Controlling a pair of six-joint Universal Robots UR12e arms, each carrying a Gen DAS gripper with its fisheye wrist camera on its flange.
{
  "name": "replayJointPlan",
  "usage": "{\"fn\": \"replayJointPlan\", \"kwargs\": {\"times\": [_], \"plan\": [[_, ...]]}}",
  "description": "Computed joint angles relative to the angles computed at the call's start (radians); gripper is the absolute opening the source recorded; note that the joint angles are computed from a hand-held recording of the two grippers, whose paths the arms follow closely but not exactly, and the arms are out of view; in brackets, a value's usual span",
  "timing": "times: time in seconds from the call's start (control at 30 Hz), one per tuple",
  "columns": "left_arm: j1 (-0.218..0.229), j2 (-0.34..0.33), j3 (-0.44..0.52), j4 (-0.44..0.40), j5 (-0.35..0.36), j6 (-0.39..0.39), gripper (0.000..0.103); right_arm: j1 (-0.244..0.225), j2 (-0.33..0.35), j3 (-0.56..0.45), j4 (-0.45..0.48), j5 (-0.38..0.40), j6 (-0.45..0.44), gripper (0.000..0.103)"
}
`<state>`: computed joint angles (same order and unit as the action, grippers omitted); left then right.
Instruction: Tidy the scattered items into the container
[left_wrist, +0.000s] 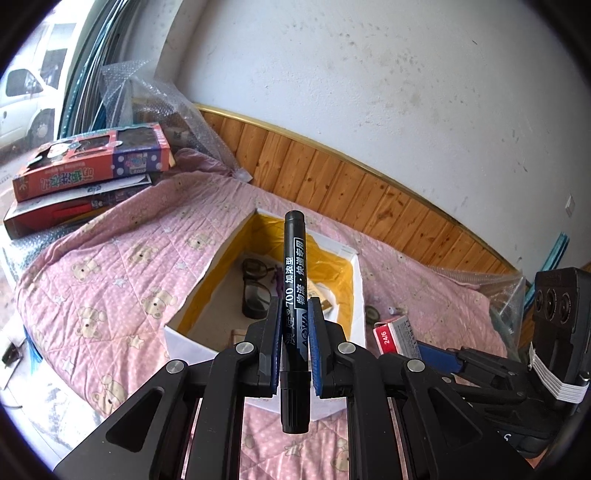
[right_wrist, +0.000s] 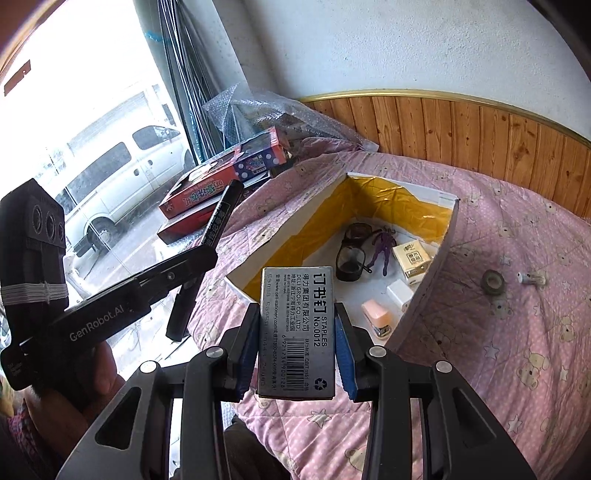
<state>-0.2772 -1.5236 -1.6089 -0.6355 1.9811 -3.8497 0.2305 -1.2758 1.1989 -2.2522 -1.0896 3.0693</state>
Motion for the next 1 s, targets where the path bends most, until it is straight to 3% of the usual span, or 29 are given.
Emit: {"fn": "replayJointPlan", "kwargs": {"times": [0.3,0.43,0.73,1.0], "plan": [[0.052,-0.010,0.032,0.002,-0.017,0.042,0.013,0.012,0.059,-0.106,0.062,0.001,-0.040,0.039],[0.079,-0.021,0.048,-0.013,-0.066,0.056,0.013,0.017,0.090,-0.158,0.109,-0.004,-0.057,0.039],[0.132,-0.074,0.129,-0.159,-0.198,0.173,0.013,0.015,0.175,-0.295,0.249,0.004,-0.072,0.039],[0.154,-0.116,0.179,-0.291,-0.230,0.279,0.013,0.017,0.256,-0.424,0.415,-0.014,-0.097,0.039]]}}
